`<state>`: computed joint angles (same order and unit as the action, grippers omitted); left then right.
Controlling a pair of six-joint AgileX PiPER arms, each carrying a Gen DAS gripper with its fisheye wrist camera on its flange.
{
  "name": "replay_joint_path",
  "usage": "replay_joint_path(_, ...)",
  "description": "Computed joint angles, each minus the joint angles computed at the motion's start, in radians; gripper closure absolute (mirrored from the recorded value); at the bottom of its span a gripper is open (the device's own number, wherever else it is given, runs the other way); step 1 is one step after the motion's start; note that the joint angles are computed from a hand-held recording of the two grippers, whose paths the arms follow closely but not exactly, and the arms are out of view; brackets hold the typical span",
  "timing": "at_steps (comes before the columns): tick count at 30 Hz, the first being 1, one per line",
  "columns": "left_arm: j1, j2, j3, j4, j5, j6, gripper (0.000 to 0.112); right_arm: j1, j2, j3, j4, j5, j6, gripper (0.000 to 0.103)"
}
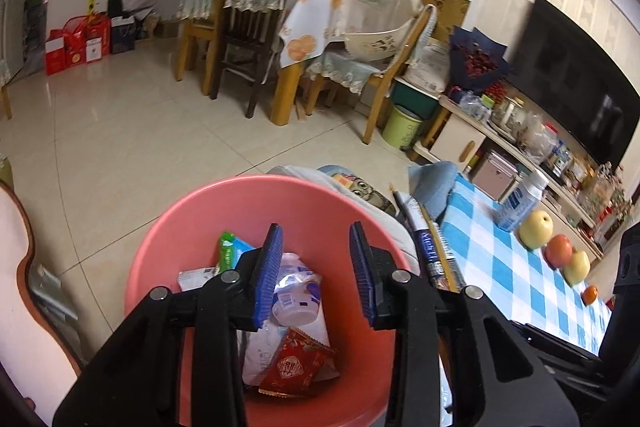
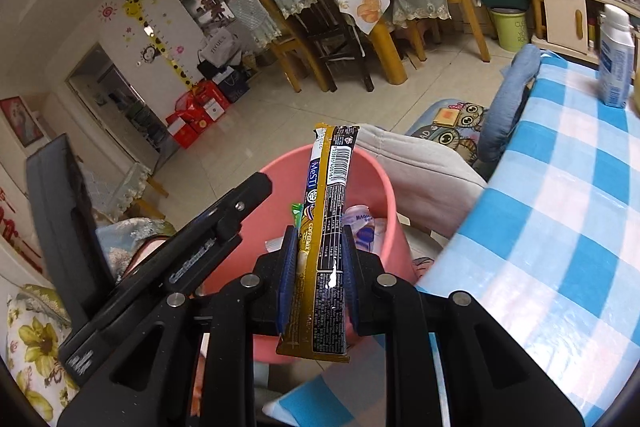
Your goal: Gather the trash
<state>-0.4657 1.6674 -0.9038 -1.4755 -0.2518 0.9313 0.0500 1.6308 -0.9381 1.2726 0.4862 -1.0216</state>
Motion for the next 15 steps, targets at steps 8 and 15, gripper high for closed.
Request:
replay_joint_path(8, -0.026, 0.011, -0.019, -0.138, -0.042, 0.138, 0.044, -0.079, -0.061, 0.118, 0.153, -0.019, -0.129, 0.029)
replay_joint_path(15, -0.099, 0.028, -0.059, -0.222, -0.113, 0.258, 0.024, -0.156, -0.213, 0.263, 0.130, -0.103, -0.175, 0.019)
